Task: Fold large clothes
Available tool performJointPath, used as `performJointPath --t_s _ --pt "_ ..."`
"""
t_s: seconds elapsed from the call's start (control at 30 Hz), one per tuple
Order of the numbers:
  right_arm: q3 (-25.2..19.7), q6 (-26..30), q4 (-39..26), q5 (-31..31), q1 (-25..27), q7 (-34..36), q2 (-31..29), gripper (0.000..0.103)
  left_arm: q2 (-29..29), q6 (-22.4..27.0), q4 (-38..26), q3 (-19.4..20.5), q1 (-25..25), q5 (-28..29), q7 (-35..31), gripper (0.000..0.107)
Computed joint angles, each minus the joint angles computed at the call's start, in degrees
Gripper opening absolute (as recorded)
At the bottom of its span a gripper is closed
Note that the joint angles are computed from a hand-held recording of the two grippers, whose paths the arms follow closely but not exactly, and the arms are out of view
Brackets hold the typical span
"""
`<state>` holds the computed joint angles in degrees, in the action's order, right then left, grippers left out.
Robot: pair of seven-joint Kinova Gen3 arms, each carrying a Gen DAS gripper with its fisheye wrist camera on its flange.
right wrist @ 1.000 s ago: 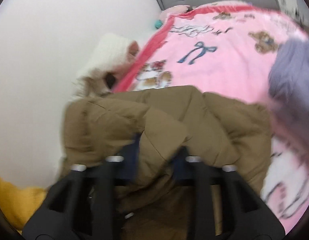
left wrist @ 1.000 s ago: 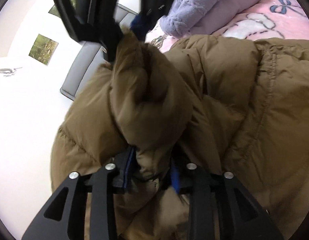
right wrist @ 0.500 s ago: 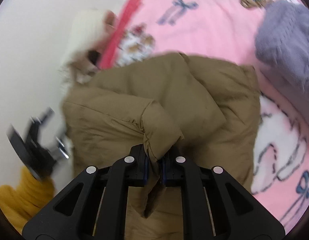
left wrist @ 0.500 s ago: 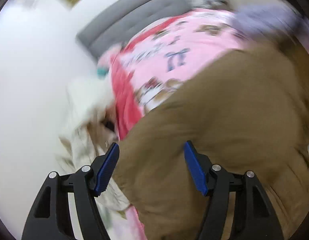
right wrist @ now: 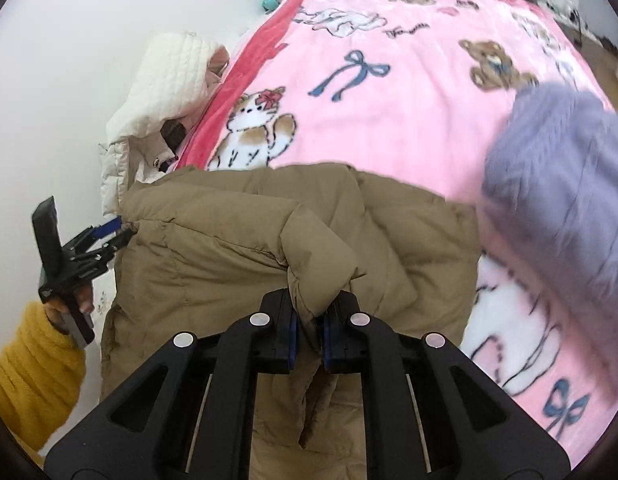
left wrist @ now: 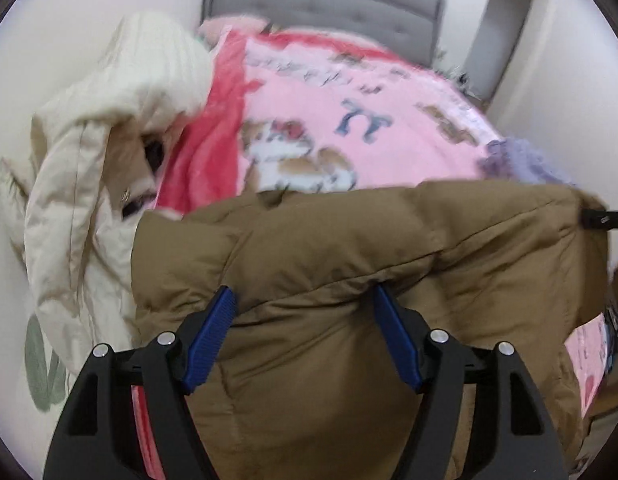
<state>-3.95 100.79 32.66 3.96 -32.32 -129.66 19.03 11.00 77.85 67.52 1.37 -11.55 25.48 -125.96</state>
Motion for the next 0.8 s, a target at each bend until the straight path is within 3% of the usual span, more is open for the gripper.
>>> performJointPath --t_s 0.07,0.13,0.27,0.5,0.57,0.63,0.67,0.73,0.8 --pt "-2.9 3.8 -3.1 2.5 0.8 0.7 4.2 0.009 2.1 1.1 -1.3 2.3 -1.0 -1.5 1.7 0.072" --pt "-8.2 5.0 -2.0 5.3 2.4 0.7 6.9 0.012 4.5 2.6 -2.6 2.0 -0.5 -1.4 2.2 0.073" --pt "-18.6 -0.1 5.3 9.8 6.3 -2.3 7.0 0.012 7.3 4.7 -5.3 1.1 0.7 -2.9 3.6 0.073" --pt "-37.2 -7.1 13.1 15.7 16.6 -9.3 8.2 0.012 8.1 2.4 -3.6 1.4 1.2 -5.8 3.8 0.074" --pt "-42.0 -8.0 14.7 19.1 19.1 -11.1 7.6 0.014 5.9 -1.1 -0.4 1.4 1.4 -6.0 2.6 0.074" --pt "-43.1 -8.2 16.6 23.7 18.0 -12.2 5.7 0.019 3.6 -3.8 2.3 2.6 0.5 -6.3 2.0 0.074" --pt "-42.1 -9.5 19.1 26.0 16.7 -12.8 3.3 0.030 1.3 -6.1 4.6 1.7 0.9 -5.9 0.5 0.074" --pt "-37.5 -14.0 24.4 30.7 11.9 -15.4 -1.9 0.052 -3.4 -10.8 9.7 -1.2 2.0 -3.4 -3.6 0.074" --pt "-33.3 -18.6 29.7 35.3 6.6 -17.9 -6.5 0.058 -8.7 -14.2 14.8 -1.1 -0.1 0.6 -8.3 0.074"
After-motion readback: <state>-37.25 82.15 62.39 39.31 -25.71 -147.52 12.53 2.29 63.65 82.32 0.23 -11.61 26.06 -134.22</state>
